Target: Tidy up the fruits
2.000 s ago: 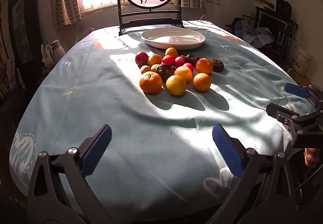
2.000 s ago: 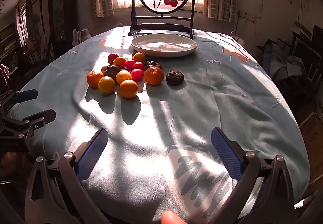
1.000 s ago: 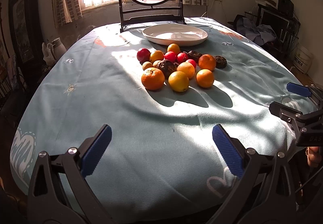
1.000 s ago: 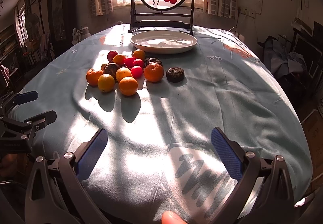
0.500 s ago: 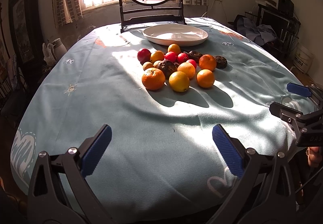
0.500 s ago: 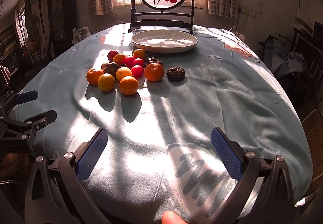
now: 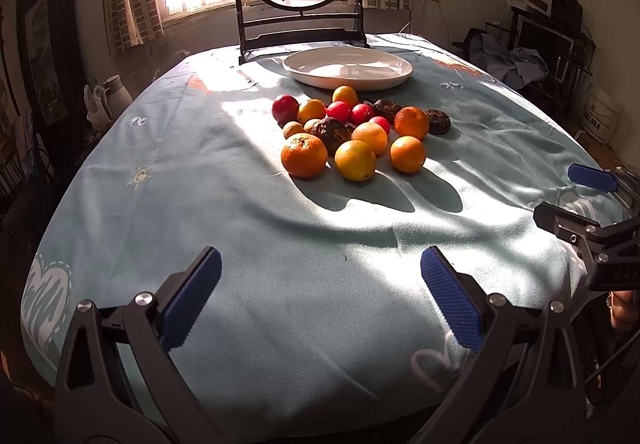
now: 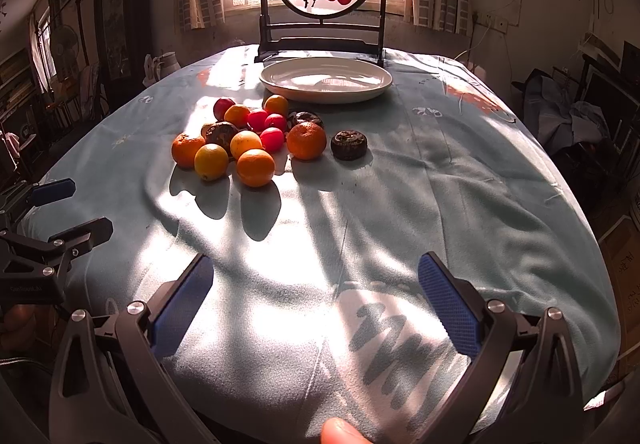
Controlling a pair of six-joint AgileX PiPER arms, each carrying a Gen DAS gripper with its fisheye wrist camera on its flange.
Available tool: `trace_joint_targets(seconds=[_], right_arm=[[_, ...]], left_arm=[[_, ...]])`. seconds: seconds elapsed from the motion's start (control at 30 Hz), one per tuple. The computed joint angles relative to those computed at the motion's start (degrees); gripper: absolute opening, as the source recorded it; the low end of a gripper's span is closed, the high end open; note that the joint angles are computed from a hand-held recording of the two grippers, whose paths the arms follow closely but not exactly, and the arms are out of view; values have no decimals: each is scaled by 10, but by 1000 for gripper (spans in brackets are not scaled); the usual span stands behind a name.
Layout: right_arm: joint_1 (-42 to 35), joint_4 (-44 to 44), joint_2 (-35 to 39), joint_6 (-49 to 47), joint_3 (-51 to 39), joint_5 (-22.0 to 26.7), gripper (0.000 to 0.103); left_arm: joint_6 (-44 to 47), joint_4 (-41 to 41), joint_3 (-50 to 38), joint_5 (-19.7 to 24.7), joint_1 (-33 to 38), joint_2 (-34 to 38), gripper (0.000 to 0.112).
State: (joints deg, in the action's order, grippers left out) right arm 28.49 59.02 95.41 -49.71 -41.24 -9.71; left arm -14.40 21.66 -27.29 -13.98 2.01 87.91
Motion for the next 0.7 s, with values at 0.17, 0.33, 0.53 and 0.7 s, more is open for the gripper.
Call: trace_joint_targets(seconds=[0.17, 0.33, 0.53, 0.7], right_arm=[[1, 8, 0, -7, -1, 0, 102], [1, 13, 0, -12, -1, 1, 102], [0, 13, 1, -12, -2, 2, 102], [3, 0, 3, 2, 0, -1, 102]], left_arm=[[2, -1, 0, 0, 0, 0, 101], [3, -3, 0, 1, -1, 0, 101], [7, -9, -1, 3, -3, -1, 101], [6, -7, 0, 2, -1, 0, 101]])
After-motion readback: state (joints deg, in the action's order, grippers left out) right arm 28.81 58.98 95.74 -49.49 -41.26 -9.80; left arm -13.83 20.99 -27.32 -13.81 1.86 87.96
